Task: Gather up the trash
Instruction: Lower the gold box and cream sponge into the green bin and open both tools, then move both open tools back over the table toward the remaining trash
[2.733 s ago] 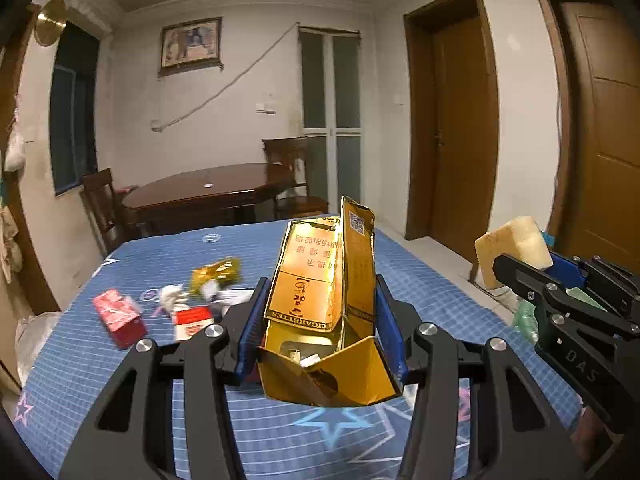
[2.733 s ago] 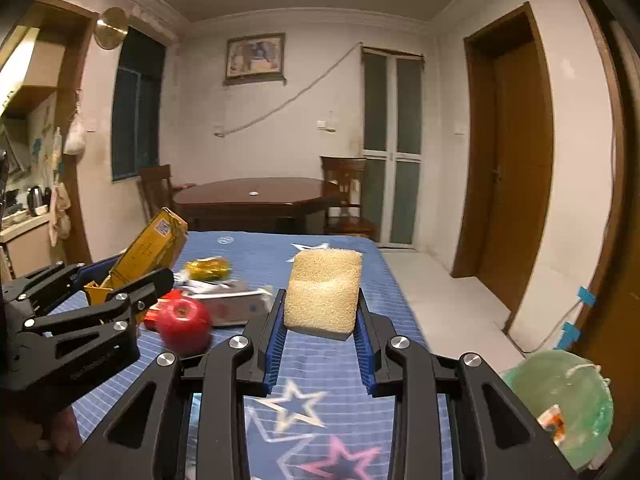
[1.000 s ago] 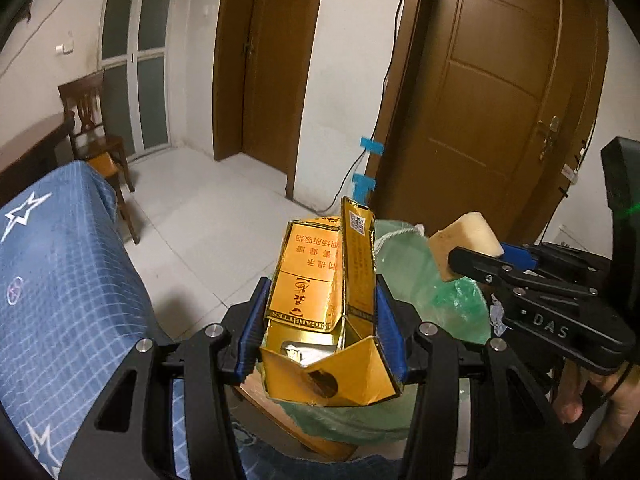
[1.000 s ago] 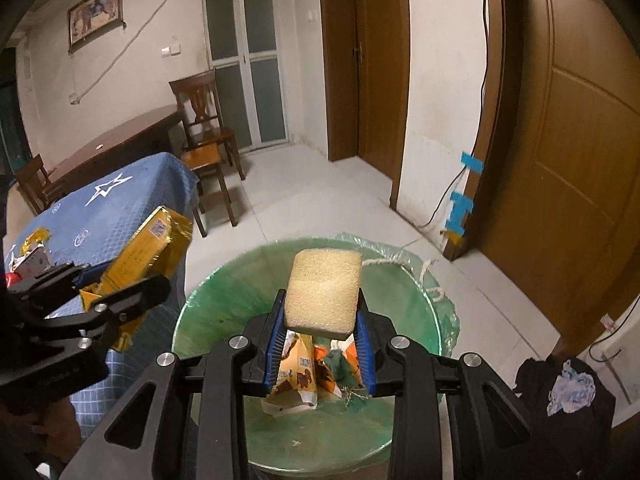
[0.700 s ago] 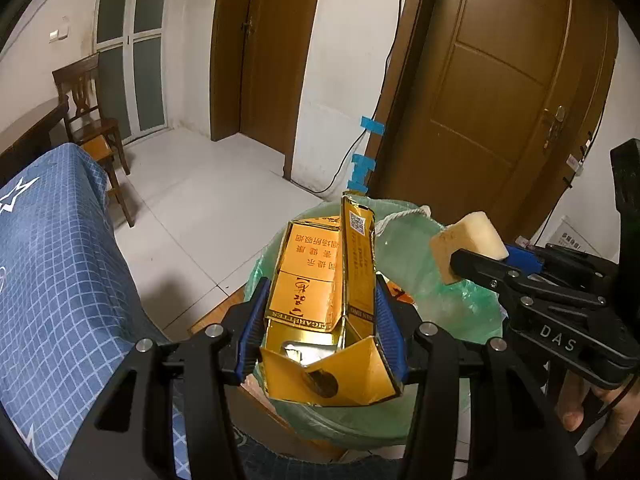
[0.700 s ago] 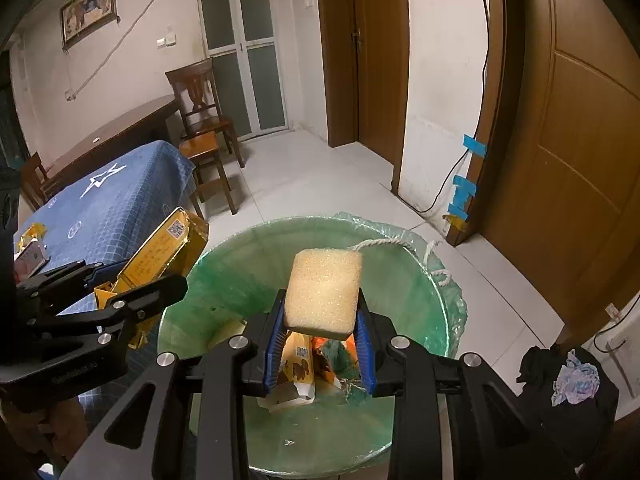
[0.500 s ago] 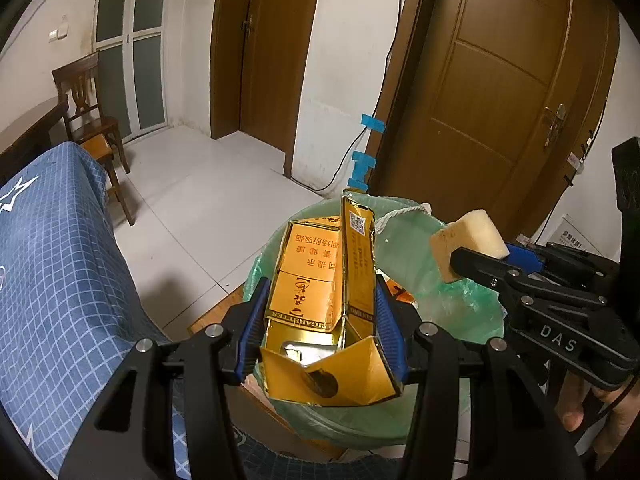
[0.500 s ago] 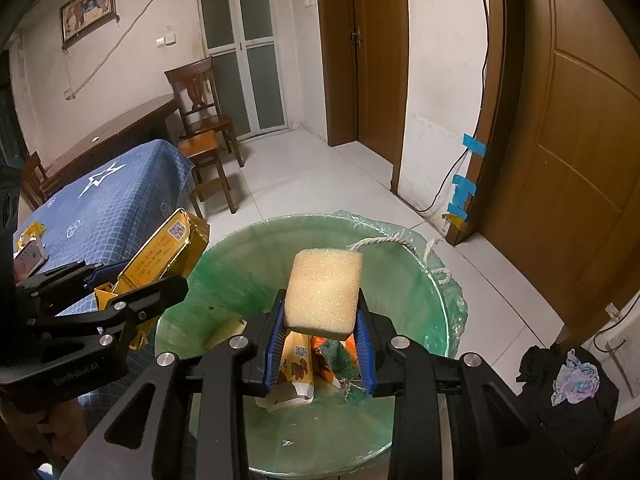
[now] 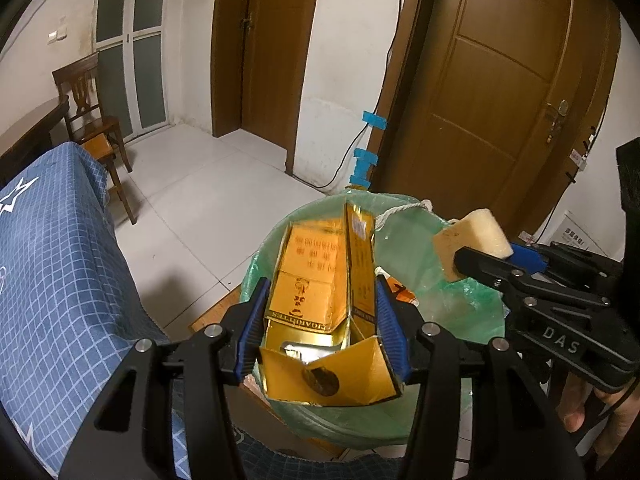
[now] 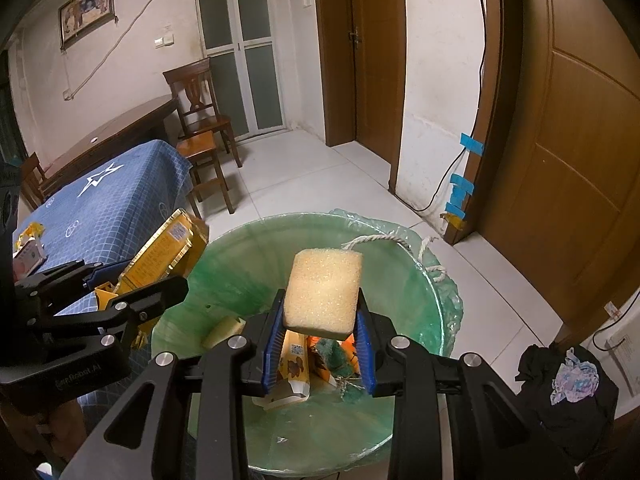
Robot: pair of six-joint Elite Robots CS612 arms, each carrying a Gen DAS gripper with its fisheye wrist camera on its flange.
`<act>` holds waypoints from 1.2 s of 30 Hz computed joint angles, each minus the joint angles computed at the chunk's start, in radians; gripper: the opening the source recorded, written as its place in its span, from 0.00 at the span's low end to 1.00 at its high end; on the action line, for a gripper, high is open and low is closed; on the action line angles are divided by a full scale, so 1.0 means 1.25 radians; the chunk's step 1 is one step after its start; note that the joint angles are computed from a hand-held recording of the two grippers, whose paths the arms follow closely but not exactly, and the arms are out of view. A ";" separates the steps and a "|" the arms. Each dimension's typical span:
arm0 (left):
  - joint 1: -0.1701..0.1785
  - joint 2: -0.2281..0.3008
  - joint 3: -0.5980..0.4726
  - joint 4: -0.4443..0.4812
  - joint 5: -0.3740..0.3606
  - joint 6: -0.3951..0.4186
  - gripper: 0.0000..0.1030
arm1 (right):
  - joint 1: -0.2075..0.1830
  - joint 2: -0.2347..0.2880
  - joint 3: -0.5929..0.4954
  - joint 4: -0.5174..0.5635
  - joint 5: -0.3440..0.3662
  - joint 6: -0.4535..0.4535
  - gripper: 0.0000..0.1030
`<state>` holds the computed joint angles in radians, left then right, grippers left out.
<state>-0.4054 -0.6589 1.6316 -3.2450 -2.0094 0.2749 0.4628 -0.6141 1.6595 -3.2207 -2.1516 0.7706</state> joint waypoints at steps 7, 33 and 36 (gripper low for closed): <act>0.000 0.000 0.002 -0.007 0.026 -0.014 0.67 | 0.006 -0.001 0.016 -0.034 -0.027 0.023 0.56; 0.066 -0.040 0.053 -0.052 0.027 0.020 0.71 | 0.079 0.021 -0.024 -0.139 -0.034 -0.050 0.75; 0.096 -0.047 0.058 -0.061 0.030 0.045 0.72 | 0.088 0.037 -0.063 -0.157 0.006 -0.091 0.76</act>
